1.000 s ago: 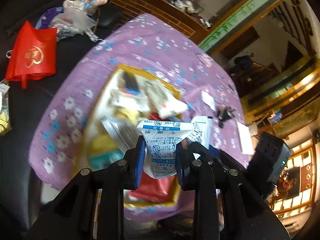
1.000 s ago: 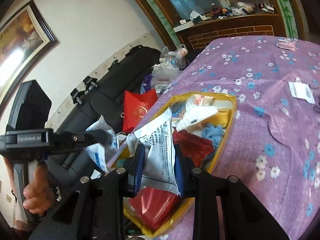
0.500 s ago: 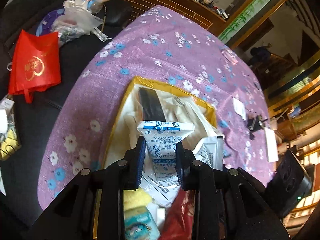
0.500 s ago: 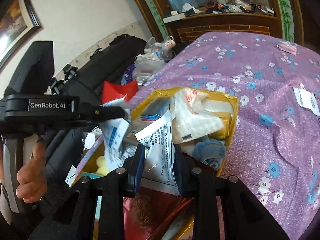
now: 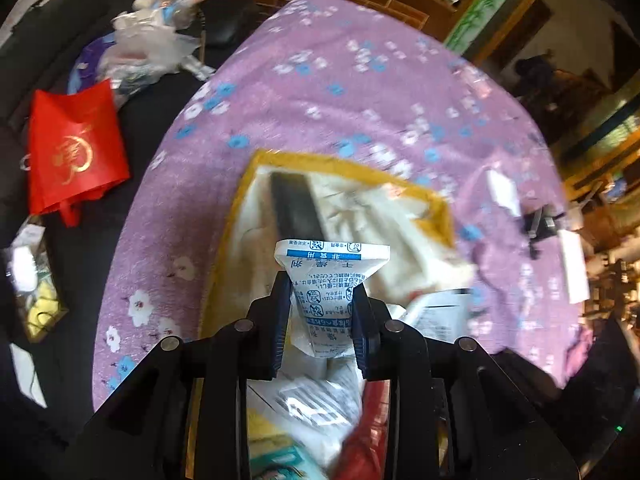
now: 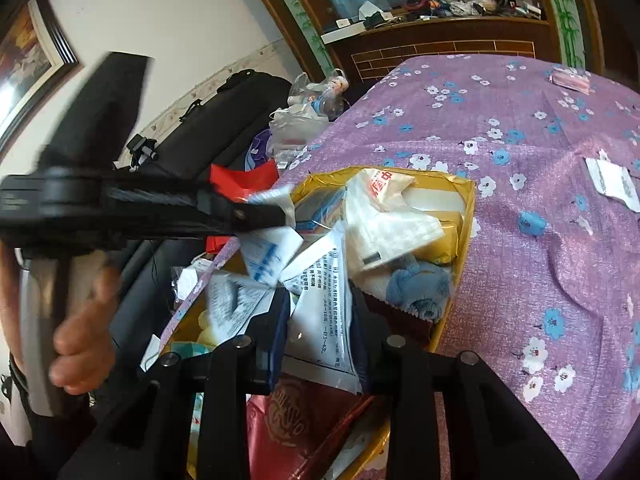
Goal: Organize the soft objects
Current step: 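Lower both sachets into the foam tray and open both tools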
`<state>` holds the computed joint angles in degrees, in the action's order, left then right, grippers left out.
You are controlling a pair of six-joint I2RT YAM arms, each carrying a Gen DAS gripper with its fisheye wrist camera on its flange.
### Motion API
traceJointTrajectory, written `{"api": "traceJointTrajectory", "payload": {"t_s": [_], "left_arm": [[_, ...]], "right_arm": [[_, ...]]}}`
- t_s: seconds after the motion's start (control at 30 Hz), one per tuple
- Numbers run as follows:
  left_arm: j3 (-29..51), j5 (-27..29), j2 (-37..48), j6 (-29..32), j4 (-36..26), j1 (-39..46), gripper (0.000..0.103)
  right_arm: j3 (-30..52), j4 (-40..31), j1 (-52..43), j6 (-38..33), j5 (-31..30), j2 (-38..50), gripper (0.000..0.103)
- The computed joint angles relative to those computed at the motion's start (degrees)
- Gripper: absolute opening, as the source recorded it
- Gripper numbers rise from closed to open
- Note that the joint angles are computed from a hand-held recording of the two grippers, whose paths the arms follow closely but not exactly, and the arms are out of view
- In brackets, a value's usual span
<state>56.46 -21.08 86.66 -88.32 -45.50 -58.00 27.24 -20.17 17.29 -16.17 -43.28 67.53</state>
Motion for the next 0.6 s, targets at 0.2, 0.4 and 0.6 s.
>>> {"api": "traceJointTrajectory", "payload": {"t_s": [0.2, 0.4, 0.6], "left_arm": [[-8.1, -2.2, -5.0, -5.0, 8.8, -3.0, 0.040], [-12.3, -10.7, -11.1, -10.5, 12.2, -10.1, 0.057], [-3.3, -23.5, -4.9, -26.6, 0.0, -24.2, 0.058]], "right_arm": [[0.2, -0.5, -2.7, -1.5, -3.4, 2.0, 0.031], [-1.7, -1.3, -6.9, -1.6, -8.6, -4.6, 0.072], [0.7, -15.5, -16.3, -14.8, -15.2, -6.8, 0.072]]}}
